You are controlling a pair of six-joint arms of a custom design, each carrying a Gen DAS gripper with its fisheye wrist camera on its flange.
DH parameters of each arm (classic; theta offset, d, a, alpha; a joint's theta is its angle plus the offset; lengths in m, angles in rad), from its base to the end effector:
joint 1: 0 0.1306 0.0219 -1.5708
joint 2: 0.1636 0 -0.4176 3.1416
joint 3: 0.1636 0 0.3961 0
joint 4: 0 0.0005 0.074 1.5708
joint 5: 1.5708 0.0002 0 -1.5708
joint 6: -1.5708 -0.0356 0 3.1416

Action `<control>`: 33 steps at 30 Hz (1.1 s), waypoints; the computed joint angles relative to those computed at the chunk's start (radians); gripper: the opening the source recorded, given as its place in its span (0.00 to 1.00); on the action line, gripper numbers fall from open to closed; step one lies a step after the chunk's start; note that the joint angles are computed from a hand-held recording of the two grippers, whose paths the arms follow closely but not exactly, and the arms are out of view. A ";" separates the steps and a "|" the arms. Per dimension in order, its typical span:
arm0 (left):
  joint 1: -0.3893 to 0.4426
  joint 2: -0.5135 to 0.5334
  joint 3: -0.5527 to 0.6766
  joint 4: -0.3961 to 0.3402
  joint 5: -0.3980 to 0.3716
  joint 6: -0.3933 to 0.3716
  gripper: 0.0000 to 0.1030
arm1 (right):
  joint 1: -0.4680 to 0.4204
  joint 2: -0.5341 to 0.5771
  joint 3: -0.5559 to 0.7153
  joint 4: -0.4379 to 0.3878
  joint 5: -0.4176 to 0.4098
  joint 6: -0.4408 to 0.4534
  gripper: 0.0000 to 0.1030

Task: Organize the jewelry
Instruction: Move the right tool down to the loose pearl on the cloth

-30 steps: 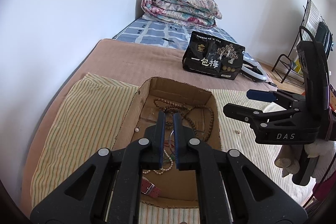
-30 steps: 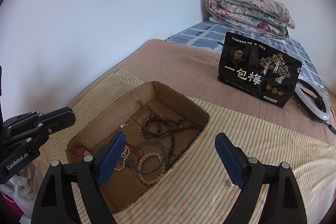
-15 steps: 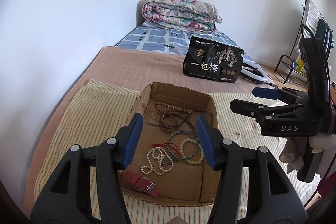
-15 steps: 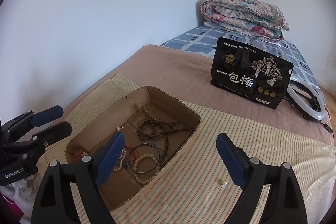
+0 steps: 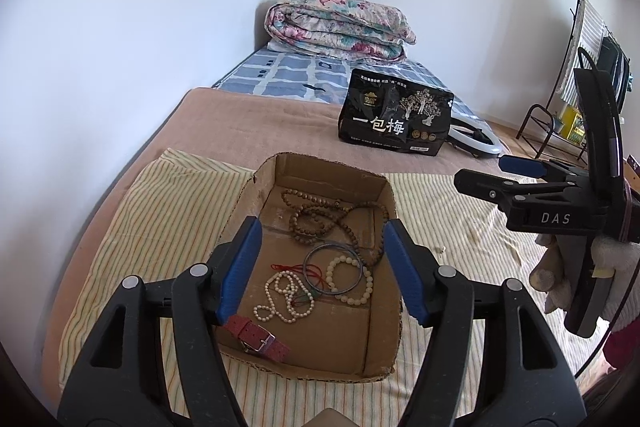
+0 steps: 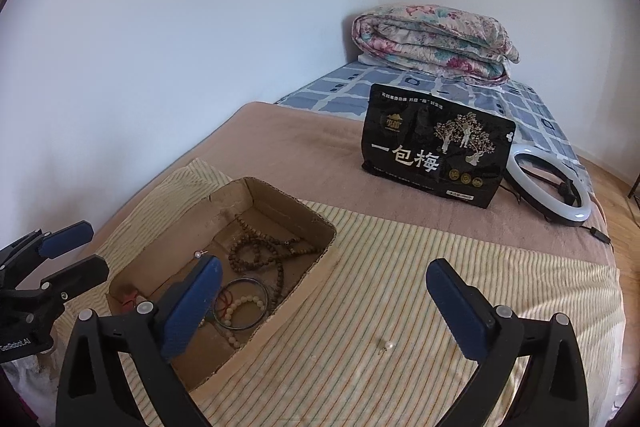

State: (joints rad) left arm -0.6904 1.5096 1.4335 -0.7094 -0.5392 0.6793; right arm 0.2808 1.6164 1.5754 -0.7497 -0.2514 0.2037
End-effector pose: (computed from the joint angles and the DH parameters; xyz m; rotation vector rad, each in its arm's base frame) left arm 0.4225 -0.3259 0.4418 -0.2407 2.2119 -0.1060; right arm 0.5555 0.1689 0.4456 -0.6827 2.2535 0.3342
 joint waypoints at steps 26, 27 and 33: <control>-0.094 -0.082 -0.096 -0.083 -0.078 0.096 0.68 | -0.113 0.036 -0.059 0.013 0.060 0.044 0.82; -0.096 -0.088 -0.103 -0.086 -0.080 0.102 0.68 | -0.112 0.039 -0.060 0.007 0.056 0.051 0.81; -0.097 -0.115 -0.132 -0.103 -0.087 0.126 0.68 | -0.103 0.068 -0.051 -0.042 0.045 0.095 0.73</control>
